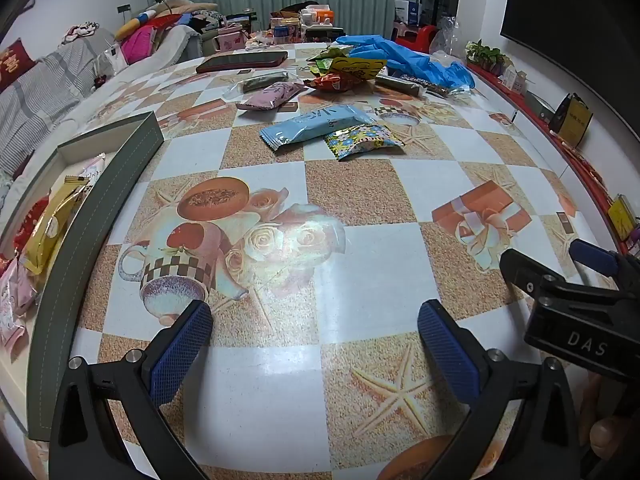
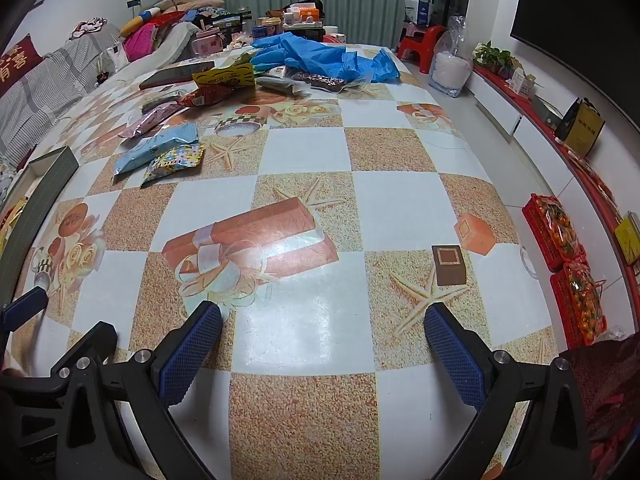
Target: Organize snacks
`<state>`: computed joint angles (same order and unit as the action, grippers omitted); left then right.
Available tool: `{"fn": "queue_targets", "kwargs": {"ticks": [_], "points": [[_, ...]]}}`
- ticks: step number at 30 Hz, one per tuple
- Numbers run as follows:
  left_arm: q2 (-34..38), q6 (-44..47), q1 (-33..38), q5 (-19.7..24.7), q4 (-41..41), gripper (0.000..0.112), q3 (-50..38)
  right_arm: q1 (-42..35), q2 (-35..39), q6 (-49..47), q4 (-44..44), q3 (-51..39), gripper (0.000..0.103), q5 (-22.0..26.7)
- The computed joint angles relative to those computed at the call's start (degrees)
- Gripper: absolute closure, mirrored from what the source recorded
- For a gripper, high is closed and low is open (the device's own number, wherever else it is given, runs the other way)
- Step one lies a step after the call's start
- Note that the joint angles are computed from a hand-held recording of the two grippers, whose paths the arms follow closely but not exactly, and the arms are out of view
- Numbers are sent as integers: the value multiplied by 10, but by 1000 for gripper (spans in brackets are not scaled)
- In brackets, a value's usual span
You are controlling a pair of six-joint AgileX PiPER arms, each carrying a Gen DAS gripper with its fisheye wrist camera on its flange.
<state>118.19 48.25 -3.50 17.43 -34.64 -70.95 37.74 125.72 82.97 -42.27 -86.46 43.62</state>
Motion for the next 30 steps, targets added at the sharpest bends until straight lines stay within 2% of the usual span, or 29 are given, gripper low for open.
{"fn": "queue_targets", "kwargs": {"ticks": [30], "points": [[0,13,2,2,-15,9,0,0,0,-1,1,-1,1,0]]}}
